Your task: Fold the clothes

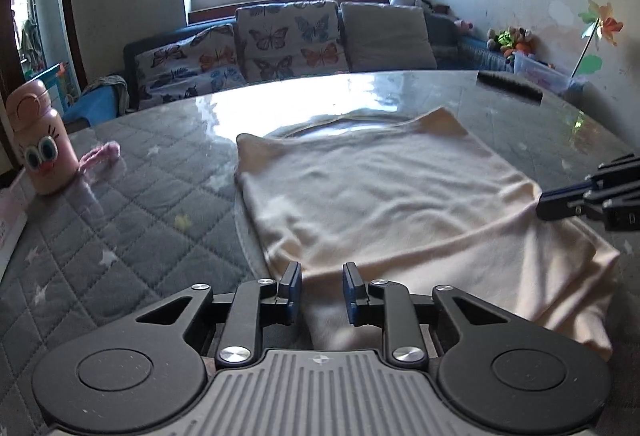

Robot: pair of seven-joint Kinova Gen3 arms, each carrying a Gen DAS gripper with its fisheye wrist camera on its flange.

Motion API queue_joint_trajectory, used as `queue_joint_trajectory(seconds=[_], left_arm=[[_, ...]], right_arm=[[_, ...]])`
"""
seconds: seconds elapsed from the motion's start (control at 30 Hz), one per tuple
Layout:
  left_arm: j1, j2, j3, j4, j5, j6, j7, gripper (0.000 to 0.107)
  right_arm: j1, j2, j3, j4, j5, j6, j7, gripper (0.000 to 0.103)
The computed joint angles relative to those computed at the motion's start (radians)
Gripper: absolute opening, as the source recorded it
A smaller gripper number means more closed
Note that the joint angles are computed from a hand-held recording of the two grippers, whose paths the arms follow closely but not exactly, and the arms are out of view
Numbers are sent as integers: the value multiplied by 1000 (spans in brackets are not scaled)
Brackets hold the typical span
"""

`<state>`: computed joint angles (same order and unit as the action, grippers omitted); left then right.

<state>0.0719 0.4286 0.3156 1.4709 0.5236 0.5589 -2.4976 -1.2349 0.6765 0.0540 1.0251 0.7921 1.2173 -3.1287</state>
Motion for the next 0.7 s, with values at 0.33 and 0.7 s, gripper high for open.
queue_joint_trajectory(seconds=[0.33, 0.7], left_arm=[[18, 14, -7, -1, -48, -26, 16, 27], [26, 4, 1, 25, -77, -68, 30, 27]], right_arm=[[2, 10, -6, -18, -31, 16, 58, 12], [8, 86, -11, -162, -89, 5, 265, 16]])
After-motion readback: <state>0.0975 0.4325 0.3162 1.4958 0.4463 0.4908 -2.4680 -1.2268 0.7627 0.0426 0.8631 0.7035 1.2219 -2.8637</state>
